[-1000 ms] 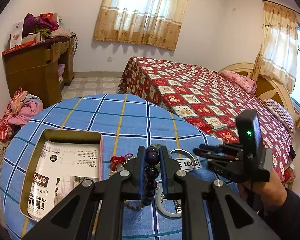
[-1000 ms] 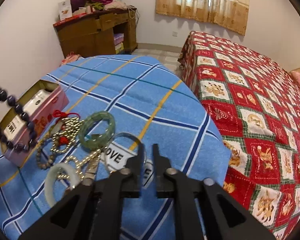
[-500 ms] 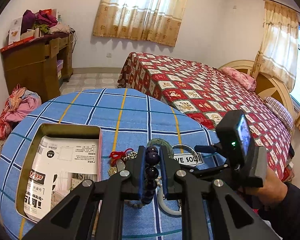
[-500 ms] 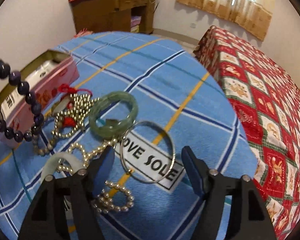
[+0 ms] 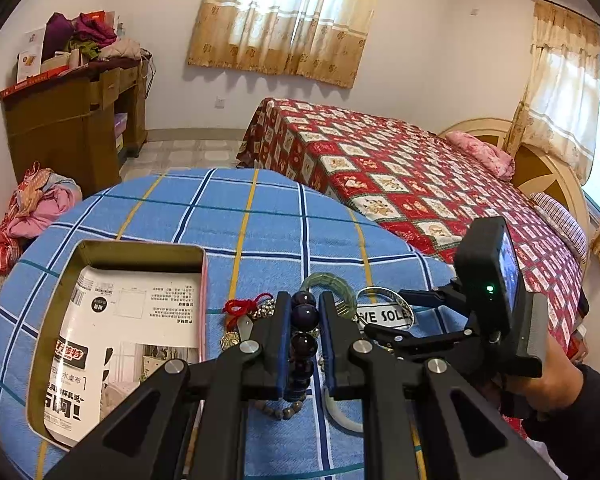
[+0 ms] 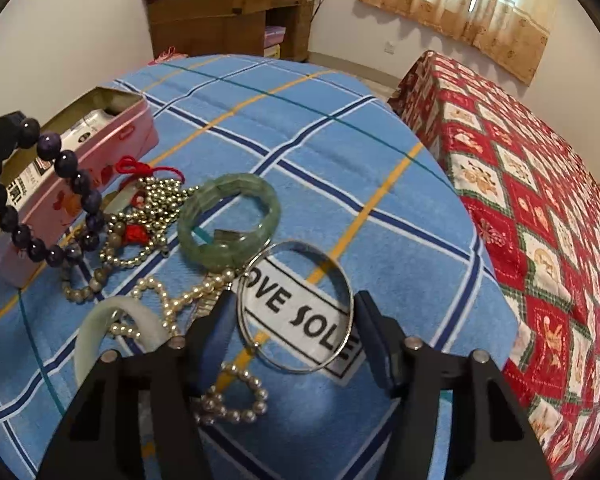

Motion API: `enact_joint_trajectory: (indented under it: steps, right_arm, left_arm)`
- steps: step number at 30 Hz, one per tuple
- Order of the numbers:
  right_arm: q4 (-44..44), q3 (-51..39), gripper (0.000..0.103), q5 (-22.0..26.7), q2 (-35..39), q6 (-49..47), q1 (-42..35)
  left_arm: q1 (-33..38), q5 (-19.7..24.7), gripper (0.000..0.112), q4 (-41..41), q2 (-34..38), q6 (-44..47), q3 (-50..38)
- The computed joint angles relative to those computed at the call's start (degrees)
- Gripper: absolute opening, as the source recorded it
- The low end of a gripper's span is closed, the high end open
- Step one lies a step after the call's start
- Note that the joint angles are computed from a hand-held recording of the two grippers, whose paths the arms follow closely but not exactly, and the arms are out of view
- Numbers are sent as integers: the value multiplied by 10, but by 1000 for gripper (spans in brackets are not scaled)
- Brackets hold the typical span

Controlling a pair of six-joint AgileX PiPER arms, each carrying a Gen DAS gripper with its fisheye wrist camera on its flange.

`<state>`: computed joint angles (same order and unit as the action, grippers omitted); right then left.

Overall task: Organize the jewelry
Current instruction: 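Grasp the silver bangle with the right tool while the left tool holds the bead bracelet, then carry both items into the tin and open both tools to release them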

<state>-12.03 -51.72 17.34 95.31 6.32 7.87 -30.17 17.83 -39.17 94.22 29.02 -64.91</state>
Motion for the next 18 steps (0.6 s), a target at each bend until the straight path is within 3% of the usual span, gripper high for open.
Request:
enact_joint_trajectory:
  steps: [7, 13, 18]
  right_arm:
    - [-73, 18, 62, 18, -60, 72, 12]
    - [11, -4, 62, 19, -84, 1, 28]
    - [34, -48, 62, 25, -60, -16, 69]
  left_arm:
    - [9, 6, 13, -28, -25, 35, 3]
    - [30, 9, 13, -35, -41, 51, 8]
    - [58, 13, 13, 3, -35, 14, 1]
